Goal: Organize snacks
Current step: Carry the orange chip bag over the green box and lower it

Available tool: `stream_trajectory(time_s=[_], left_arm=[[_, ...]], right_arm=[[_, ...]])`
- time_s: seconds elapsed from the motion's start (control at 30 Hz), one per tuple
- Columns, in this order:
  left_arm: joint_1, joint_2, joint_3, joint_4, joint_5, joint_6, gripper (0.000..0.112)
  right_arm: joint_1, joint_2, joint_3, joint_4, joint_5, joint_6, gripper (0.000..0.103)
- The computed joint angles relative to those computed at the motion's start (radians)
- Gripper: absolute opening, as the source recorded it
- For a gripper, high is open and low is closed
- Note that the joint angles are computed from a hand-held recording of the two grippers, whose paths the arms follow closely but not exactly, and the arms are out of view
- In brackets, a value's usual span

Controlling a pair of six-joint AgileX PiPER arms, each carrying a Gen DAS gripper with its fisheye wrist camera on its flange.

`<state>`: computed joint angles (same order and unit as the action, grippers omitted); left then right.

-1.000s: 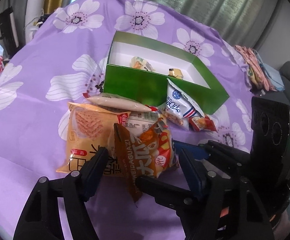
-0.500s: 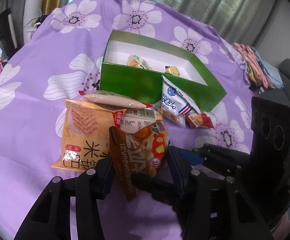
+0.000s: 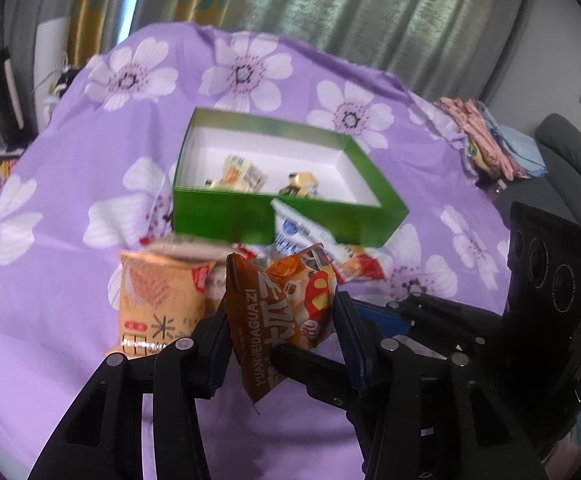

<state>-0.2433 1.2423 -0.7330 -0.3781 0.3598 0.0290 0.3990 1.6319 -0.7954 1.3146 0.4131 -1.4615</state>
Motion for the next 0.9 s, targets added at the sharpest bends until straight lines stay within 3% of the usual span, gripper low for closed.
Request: stream_trajectory(time_s=[0.3,0.77,0.9], left_arm=[[-0.059,0.013,-0.099,0.153,0.021,-0.126,0.048],[-0.074,0.175,-0.335,0.138,0.036,-0.043,0.048],[-0.057,0.247,-0.442,0.067,0.063,0.039,0.048]], right_arm=[[-0.039,-0.066,-0.013,-0.013,0.009,0.007,0.05],[-0.132,-0.034,-0.149,-0.062,0.042,0.046,0.05],[-0.159,0.003,-0.233,-0.109,0.055,0.091,0.05]])
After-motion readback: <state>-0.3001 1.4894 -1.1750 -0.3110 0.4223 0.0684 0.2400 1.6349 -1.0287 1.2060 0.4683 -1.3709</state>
